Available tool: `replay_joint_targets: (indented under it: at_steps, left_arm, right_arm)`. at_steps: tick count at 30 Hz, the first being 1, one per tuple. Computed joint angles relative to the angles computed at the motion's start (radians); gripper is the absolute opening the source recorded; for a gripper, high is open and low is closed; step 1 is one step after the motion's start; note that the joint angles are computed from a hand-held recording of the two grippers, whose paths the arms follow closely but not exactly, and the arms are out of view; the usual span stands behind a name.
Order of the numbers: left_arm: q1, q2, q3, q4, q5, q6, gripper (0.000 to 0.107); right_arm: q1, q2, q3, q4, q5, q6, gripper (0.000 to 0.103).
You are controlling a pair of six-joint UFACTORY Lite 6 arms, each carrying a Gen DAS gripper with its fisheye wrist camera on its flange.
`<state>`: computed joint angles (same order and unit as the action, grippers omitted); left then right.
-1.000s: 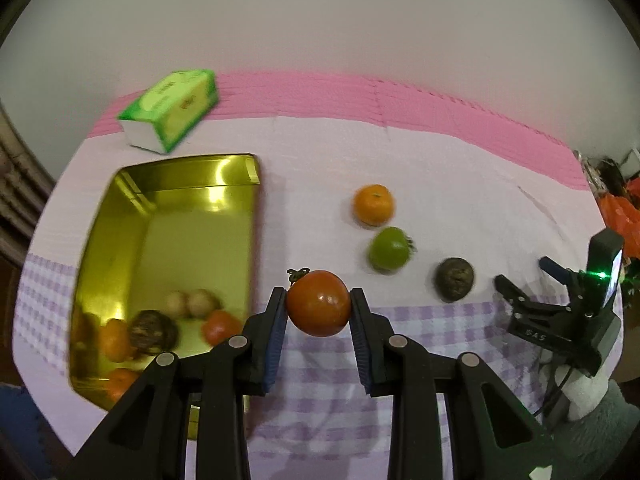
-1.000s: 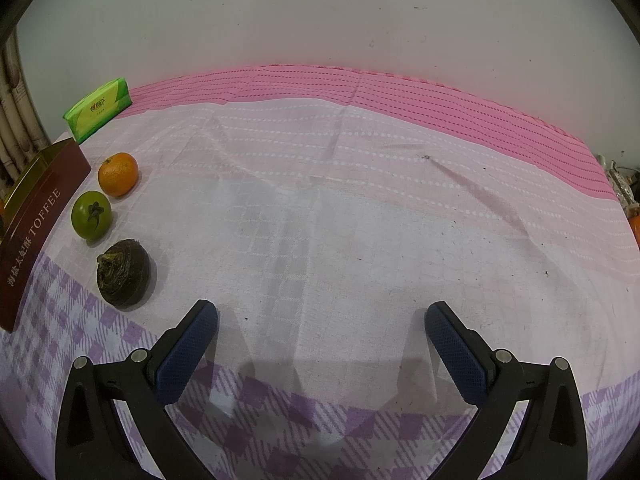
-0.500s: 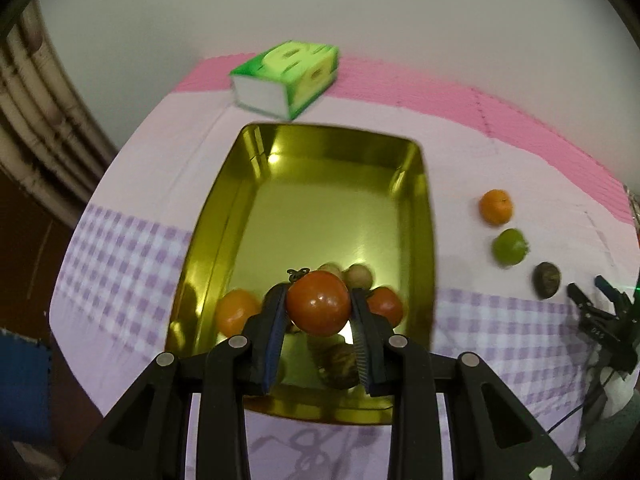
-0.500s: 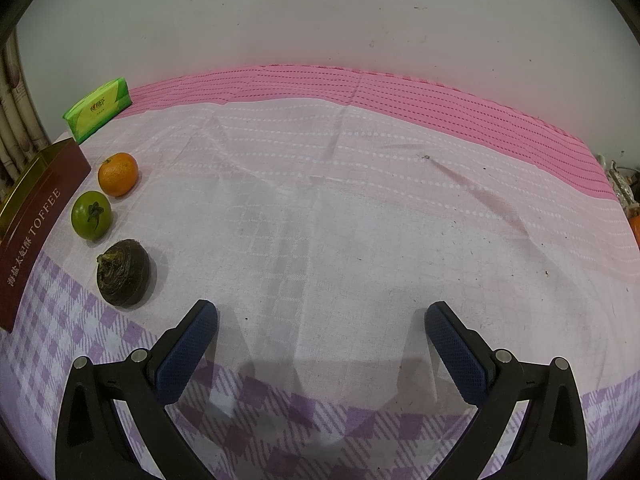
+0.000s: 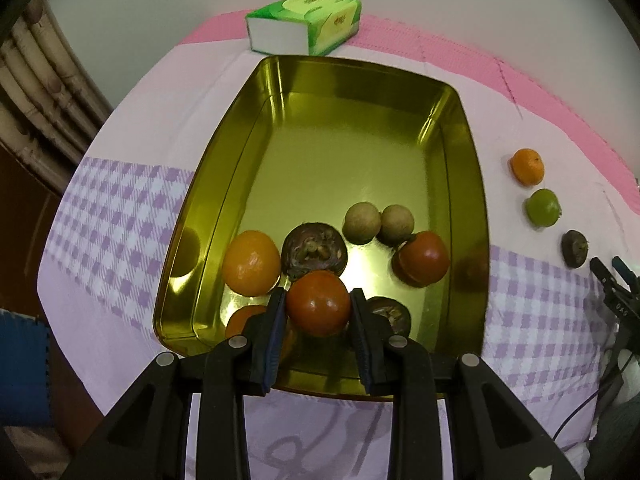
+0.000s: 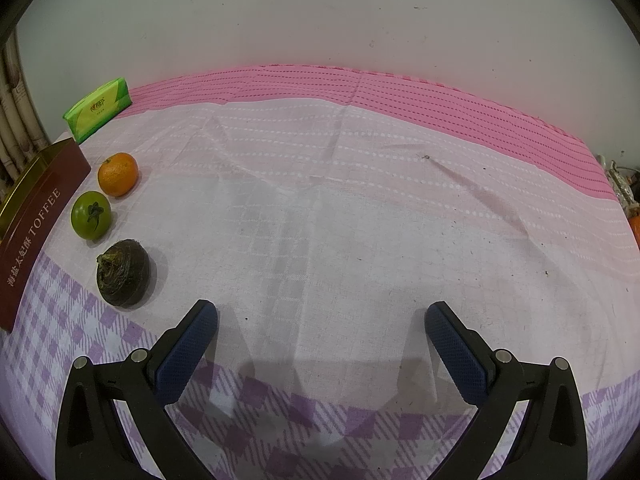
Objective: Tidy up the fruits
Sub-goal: 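Carry the red tomato with the left tool into the tray and release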
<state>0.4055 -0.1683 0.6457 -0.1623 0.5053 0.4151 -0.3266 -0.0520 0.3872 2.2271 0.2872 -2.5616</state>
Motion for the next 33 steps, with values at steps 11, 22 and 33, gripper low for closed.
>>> replay_joint_targets:
  at_steps: [11, 22, 33]
  left_arm:
    - [0.006, 0.027, -0.024, -0.005, -0.045, 0.018, 0.028]
    - [-0.003, 0.021, -0.036, -0.012, -0.058, 0.011, 0.031]
    - [0.059, -0.079, -0.040, -0.233, 0.004, 0.239, 0.069]
  right_arm:
    - [0.001, -0.001, -0.001, 0.004, 0.000, -0.003, 0.103]
    - [0.001, -0.001, -0.003, 0.009, 0.000, -0.007, 0.103]
    - [0.003, 0.000, -0.001, 0.012, -0.001, -0.009, 0.103]
